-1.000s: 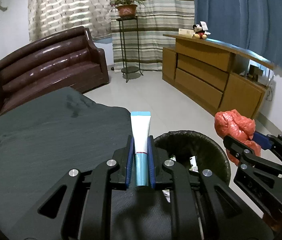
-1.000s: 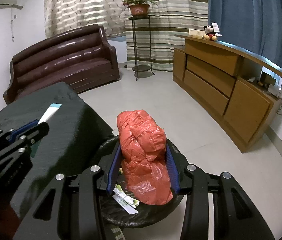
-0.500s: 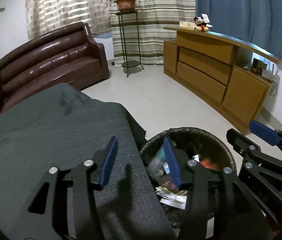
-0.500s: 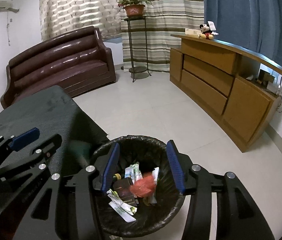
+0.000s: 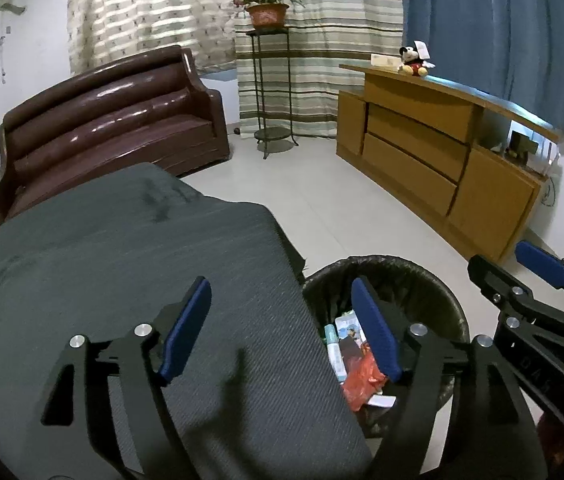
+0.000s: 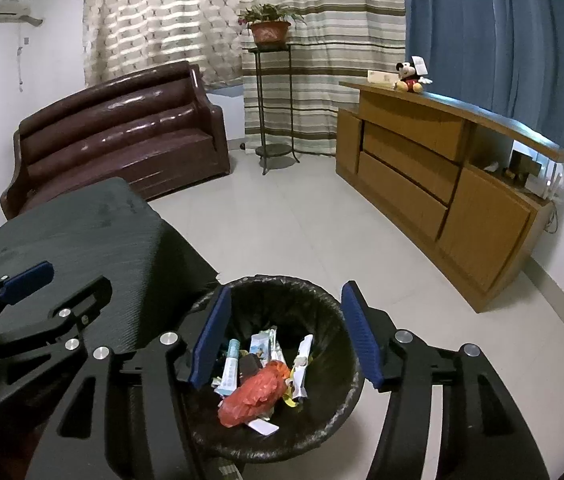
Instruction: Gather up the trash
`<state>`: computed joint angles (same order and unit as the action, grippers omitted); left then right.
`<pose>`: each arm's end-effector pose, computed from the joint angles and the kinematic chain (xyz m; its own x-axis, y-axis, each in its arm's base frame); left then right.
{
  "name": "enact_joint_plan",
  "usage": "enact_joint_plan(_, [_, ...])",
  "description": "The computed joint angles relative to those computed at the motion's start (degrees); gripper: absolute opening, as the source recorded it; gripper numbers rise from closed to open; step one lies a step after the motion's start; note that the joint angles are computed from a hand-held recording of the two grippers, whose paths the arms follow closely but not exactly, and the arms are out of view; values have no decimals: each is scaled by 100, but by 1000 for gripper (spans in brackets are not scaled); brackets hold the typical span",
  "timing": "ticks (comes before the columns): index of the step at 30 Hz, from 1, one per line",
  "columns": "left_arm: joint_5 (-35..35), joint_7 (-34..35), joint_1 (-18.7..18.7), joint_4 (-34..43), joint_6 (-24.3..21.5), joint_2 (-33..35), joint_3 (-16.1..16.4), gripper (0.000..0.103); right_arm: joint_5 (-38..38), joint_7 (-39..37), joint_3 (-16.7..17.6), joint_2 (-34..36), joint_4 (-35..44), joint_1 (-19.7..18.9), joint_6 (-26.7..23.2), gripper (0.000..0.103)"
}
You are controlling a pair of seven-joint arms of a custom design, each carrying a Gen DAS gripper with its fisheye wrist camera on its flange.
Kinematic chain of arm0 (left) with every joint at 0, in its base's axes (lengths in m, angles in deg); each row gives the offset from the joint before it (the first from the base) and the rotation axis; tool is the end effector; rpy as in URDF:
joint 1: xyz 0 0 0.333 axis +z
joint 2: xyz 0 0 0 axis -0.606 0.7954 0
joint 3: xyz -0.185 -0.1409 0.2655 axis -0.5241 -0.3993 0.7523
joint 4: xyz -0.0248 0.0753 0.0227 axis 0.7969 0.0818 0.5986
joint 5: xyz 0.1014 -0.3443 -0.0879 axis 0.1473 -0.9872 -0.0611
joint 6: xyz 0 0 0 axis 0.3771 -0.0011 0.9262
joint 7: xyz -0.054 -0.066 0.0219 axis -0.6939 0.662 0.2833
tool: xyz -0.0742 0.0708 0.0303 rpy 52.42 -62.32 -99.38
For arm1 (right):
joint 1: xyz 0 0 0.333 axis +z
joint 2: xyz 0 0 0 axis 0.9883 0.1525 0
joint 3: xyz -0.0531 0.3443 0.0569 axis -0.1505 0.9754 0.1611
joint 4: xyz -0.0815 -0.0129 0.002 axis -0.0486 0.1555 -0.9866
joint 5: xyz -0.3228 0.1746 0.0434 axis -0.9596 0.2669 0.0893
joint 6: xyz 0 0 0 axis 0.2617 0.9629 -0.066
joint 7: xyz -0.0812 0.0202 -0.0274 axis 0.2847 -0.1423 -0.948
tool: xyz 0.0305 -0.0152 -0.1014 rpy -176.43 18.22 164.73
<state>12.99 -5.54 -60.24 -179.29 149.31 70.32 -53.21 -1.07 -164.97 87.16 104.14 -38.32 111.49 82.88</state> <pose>0.6444 -0.2217 0.3971 -0.3023 -0.9520 -0.0484 -0.5712 0.2215 -0.7904 0.5715 0.3411 0.3943 -0.1962 -0.9797 -0.0417 -0.5700 0.1486 -0.8081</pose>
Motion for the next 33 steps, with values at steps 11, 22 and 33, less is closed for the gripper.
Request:
enact_joint_plan(11, [-830,325,-1736,-1202,714,-565,2024,88,-392,385,187,-350,-331,160,-276,73])
enact_joint_plan(22, [-2169,1384,-2936,-2085,1096,-983,3133,90,-681,671,381,-611,-549,226,-479,77])
enact_joint_plan(33, [-3025,2231,-2866,-2379,1159,-1245,2848,90,-877,888,517,-813,-753,206,-727,77])
